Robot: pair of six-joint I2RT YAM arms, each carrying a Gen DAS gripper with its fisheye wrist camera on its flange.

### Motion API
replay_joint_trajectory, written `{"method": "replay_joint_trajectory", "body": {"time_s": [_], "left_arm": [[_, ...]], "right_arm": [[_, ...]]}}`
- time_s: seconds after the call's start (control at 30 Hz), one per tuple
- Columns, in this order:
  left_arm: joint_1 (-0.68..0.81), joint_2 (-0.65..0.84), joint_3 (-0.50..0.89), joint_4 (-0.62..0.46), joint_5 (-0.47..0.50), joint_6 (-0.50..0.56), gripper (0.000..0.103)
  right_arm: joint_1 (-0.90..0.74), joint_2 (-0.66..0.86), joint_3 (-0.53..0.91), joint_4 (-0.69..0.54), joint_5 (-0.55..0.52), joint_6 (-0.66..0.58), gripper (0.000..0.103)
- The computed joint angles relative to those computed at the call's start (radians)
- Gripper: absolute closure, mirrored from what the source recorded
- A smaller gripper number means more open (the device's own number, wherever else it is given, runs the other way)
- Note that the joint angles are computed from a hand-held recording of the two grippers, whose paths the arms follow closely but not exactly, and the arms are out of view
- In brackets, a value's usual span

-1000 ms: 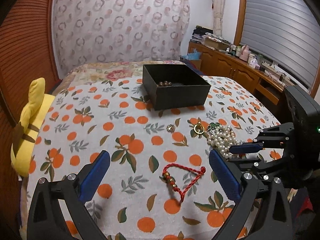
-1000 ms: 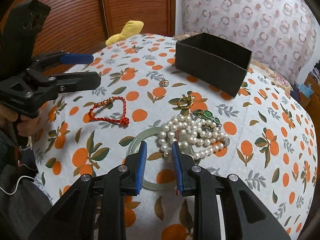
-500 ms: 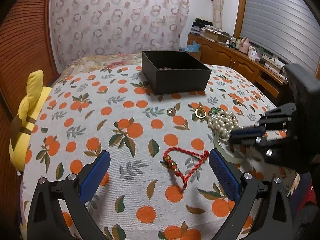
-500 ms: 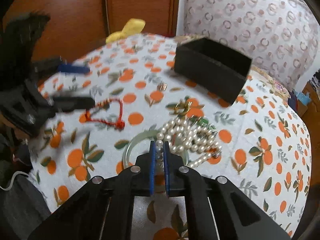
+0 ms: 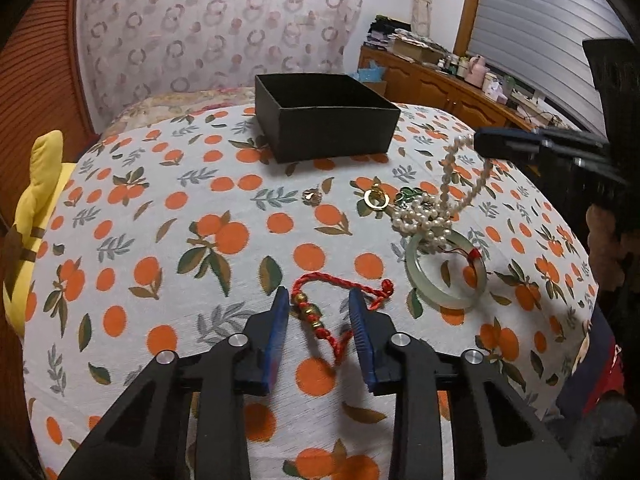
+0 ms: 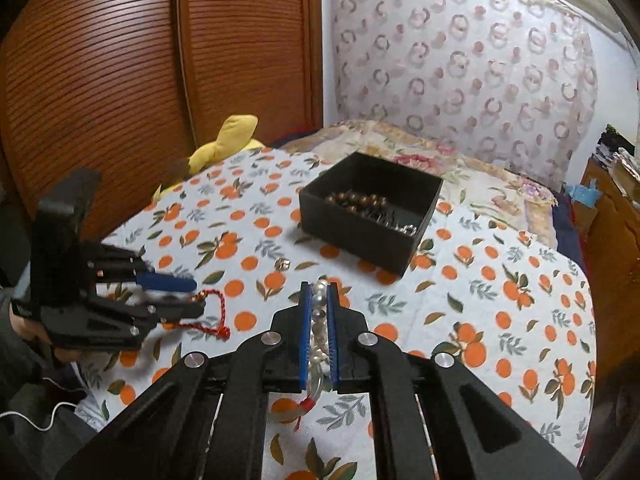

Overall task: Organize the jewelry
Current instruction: 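Lift the red bracelet and pearl necklace and carry both toward the black box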

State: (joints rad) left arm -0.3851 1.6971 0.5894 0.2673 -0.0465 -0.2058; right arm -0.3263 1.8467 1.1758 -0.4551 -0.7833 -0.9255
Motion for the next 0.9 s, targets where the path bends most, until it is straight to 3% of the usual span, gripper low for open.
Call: {"method": "replay_joint_trajectory", "body": {"time_s": [0.27, 0.47, 0.9], "left_arm": [[-0.009, 0.041, 0.030, -0.006, -0.023, -0.003, 0.083], [-0.015, 0.062, 0.044, -0.007, -0.044, 0.000, 0.097], [-0.005, 0.009, 0.068, -0.017, -0.063, -0.009, 0.097]], "right_arm": [[-0.017, -0.029, 0.031, -0.004, -0.043, 0.037, 0.094], [-0.022, -0.052, 0.046, -0.005, -0.060, 0.054, 0.094], [-0.016, -0.083, 0.101, 0.005, -0.081, 0.114, 0.094]]}}
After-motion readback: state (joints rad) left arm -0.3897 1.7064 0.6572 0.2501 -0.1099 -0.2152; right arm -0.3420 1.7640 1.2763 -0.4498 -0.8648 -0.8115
